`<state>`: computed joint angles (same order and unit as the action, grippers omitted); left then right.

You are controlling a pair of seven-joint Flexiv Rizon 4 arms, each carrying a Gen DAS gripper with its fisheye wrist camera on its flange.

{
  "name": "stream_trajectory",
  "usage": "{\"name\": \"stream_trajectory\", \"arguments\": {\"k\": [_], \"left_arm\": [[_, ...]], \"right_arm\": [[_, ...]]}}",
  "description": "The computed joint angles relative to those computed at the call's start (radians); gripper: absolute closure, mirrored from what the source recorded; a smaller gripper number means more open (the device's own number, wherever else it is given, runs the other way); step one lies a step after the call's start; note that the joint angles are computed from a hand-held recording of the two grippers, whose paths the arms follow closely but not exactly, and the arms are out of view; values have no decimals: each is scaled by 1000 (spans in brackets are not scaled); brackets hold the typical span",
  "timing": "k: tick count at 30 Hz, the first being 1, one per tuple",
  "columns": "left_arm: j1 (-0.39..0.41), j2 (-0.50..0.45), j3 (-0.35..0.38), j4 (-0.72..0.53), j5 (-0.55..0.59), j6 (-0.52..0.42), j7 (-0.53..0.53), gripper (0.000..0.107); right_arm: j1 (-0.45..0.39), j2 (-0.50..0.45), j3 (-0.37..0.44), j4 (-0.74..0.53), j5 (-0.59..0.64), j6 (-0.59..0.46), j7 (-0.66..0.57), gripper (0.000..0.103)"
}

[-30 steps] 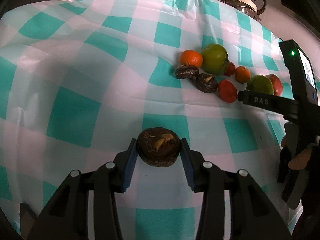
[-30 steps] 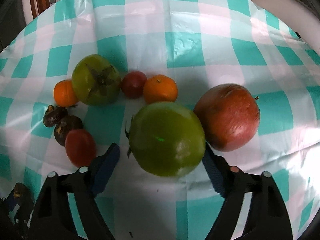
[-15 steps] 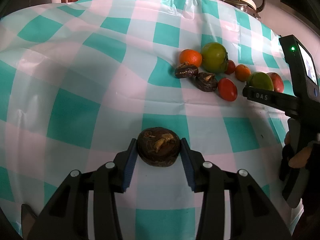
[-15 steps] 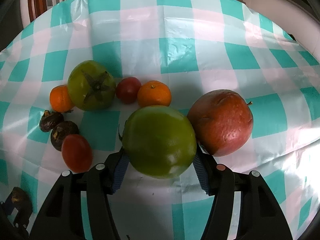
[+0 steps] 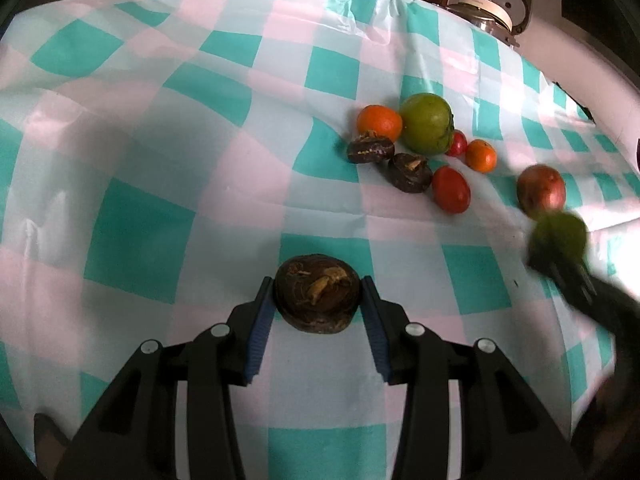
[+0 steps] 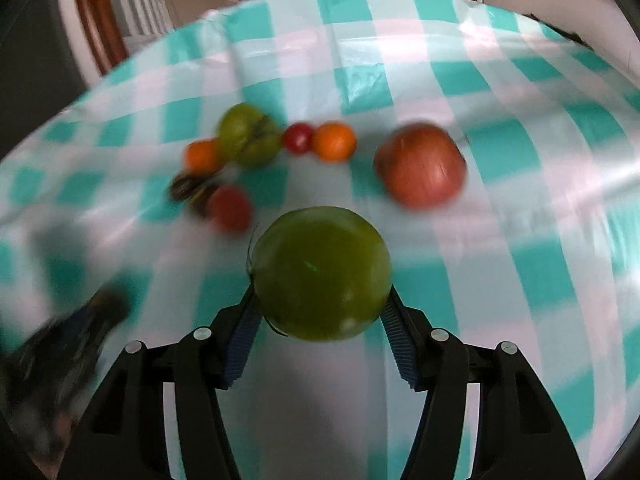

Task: Organize fruits
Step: 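Grasp the large green tomato with the right gripper while the left holds the brown fruit, then carry both held fruits off the table toward the white bin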

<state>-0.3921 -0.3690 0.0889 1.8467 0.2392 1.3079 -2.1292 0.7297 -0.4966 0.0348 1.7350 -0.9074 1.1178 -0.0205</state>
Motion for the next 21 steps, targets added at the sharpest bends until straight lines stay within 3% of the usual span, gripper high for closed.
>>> {"name": "stream_trajectory", "arguments": {"k": [5,7,8,11,13,14,15,17,19,21], "left_arm": [[53,49,-75,93,-109,56,69,64],[18,85,-56,132,-77,82,57,64],[15,105,-66,163,-73,111,69,64],[-21,135,-48,196,-29,101,44,64],[-27,136,-42,209,-4,102,24,63],[-34,137,-32,205,19,99,11,63],[-26,139,-41,207,17,98,21,63],[10,137,-77,226,-28,124,63,63],[37,130,-104,238,-77,149,112,63],[45,126,-115,247,-111,165,146,63]], "right_arm": [[38,169,-4,221,-248,36,251,52],[33,223,9,283,-365,39,367,74],[25,248,24,310,-390,35,406,97],[5,271,88,332,-333,-33,345,97],[-31,267,113,347,-337,7,330,86],[-49,264,123,355,-343,22,341,73],[-66,262,126,363,-361,45,359,50],[-88,253,125,361,-411,82,381,18],[-107,221,134,331,-401,120,288,14],[-90,183,158,281,-270,50,111,15]]}}
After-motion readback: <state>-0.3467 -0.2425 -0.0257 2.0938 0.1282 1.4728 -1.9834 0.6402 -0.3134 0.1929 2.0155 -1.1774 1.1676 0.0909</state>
